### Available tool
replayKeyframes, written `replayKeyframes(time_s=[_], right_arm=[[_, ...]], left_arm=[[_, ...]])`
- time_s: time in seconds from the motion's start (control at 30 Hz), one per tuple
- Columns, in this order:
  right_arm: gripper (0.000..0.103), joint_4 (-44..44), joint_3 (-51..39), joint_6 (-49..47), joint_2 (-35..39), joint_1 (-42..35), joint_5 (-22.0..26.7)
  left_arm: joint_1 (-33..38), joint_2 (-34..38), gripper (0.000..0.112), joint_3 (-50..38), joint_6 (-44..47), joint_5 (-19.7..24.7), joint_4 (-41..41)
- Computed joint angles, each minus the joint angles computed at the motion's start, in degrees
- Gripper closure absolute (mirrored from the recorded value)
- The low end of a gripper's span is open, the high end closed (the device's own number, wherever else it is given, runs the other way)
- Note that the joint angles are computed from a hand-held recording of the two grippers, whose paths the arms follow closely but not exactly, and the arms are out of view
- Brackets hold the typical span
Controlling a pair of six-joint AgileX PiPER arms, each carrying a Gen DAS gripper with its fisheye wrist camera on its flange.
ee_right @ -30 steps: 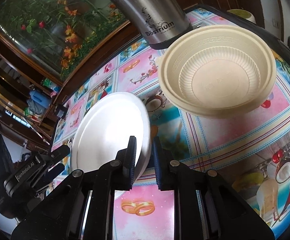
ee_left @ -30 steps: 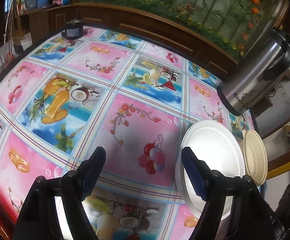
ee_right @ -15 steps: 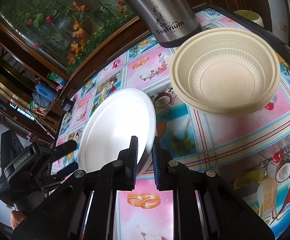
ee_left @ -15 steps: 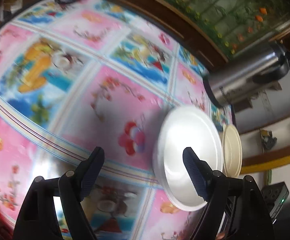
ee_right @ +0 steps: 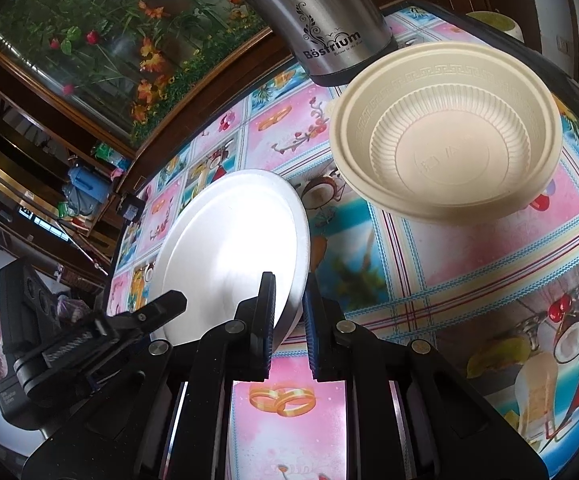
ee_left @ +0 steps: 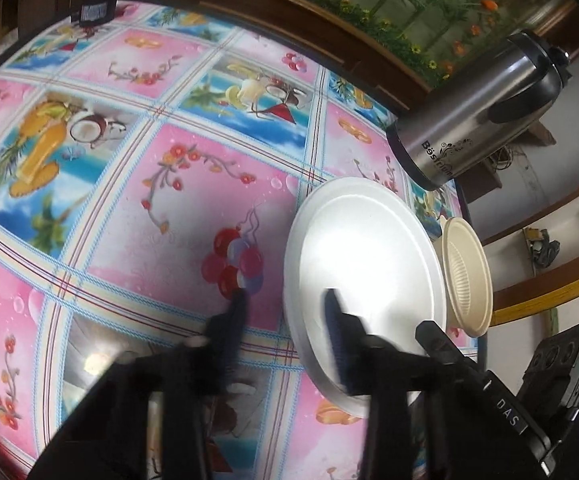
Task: Organize plates and bowls
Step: 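Grasp the rim of the white bowl with both grippers, then lift the white bowl and carry it toward the plate stack with both grippers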
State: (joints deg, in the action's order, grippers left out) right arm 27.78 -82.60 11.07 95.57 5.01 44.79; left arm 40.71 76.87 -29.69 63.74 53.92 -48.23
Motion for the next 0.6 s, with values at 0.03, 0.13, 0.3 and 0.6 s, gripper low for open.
replayKeyframes(time_s=[0.03,0.13,0.3,0.6], right_arm=[[0.090,0.25,0.05,-0.05,0.04,-0.06,0.08],[0.090,1.41,0.31,-0.83,-0.04,-0.28,-0.01],[0.094,-2.10,0.59,1.70,-0.59,0.65,-1.22],[0.094,-1.82,1.34,1.67,-1.92,0.09,-1.58]], left_arm=[[-0.09,0.09,0.092,0.05,0.52,-0.22,-0.17],[-0.77,-0.41,0.103,0.47,2.03,-0.37,-0.78],[-2.51,-2.21,0.104,1.70,2.69,-2.37,-0.88],[-3.75,-10.78,0.103,5.72,4.05,-5.81,0.61]])
